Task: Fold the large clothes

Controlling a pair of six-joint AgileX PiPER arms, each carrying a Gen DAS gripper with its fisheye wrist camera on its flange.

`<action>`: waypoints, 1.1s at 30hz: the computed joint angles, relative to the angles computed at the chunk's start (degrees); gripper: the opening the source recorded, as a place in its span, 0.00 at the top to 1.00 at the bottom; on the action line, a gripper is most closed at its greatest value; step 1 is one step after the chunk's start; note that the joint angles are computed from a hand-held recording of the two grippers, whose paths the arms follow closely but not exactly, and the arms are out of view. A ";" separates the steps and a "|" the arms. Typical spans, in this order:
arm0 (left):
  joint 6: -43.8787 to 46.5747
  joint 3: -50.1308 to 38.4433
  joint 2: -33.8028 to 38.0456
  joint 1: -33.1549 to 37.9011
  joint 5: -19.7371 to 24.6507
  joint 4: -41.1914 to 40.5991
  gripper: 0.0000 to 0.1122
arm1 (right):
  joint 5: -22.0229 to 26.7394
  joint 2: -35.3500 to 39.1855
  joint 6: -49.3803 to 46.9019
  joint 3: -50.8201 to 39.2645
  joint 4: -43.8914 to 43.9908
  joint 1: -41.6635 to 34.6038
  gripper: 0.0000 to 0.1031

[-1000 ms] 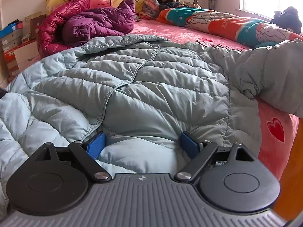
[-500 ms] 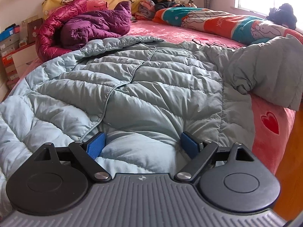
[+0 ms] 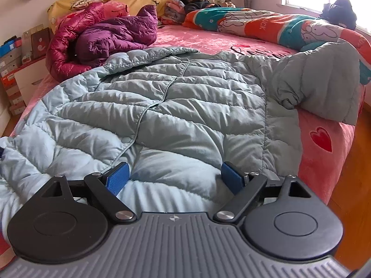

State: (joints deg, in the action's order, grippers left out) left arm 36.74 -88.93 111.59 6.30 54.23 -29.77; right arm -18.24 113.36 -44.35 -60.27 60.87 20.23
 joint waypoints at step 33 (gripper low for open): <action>-12.89 17.32 -20.39 -11.29 -13.45 25.35 0.92 | 3.96 -4.29 22.22 5.71 -20.23 -2.74 0.00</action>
